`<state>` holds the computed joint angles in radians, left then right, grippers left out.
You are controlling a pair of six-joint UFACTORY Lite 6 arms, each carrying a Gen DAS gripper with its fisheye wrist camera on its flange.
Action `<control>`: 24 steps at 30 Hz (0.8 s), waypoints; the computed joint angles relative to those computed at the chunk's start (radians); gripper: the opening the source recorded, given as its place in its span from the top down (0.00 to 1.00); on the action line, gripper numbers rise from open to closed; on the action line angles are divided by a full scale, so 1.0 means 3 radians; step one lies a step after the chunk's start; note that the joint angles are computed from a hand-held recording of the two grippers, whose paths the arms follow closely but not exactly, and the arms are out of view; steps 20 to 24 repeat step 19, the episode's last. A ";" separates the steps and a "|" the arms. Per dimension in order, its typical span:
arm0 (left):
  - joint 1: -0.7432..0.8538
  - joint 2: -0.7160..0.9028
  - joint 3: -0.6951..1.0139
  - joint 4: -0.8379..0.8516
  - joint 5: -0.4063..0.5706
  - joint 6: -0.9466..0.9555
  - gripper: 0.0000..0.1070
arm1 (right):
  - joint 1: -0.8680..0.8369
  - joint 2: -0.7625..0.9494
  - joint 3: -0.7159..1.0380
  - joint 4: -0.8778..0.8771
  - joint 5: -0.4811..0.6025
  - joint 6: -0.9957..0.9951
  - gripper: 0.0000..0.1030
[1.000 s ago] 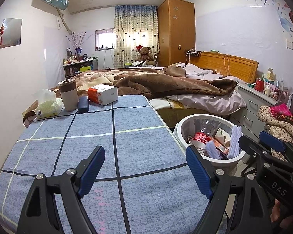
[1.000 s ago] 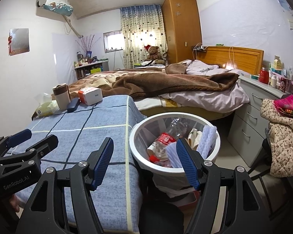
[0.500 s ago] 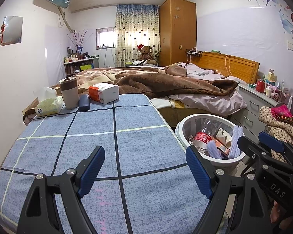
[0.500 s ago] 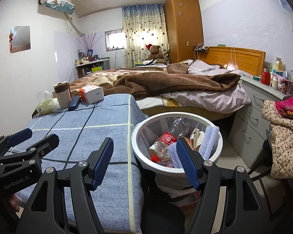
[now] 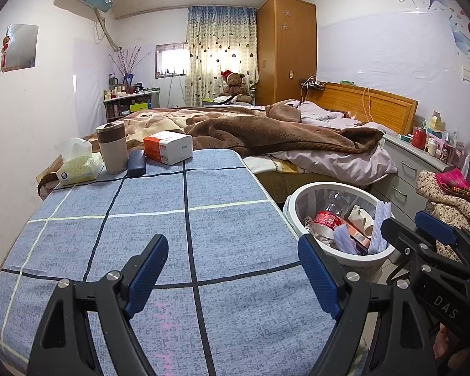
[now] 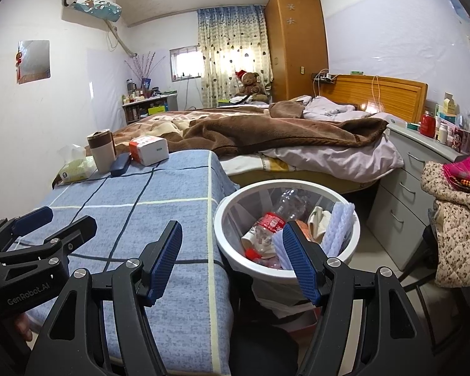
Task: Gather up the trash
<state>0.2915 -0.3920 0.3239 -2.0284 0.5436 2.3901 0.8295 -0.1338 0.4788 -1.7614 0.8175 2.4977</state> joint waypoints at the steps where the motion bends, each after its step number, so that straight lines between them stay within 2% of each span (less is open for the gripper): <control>1: 0.0005 0.0004 0.0000 -0.0003 0.0004 0.0003 0.20 | -0.0002 0.0007 0.0007 -0.0001 -0.0001 0.0000 0.34; 24: 0.0027 0.0082 0.0038 -0.0028 0.0027 0.0026 0.20 | 0.0011 0.0046 0.0045 -0.0028 -0.0006 -0.0001 0.34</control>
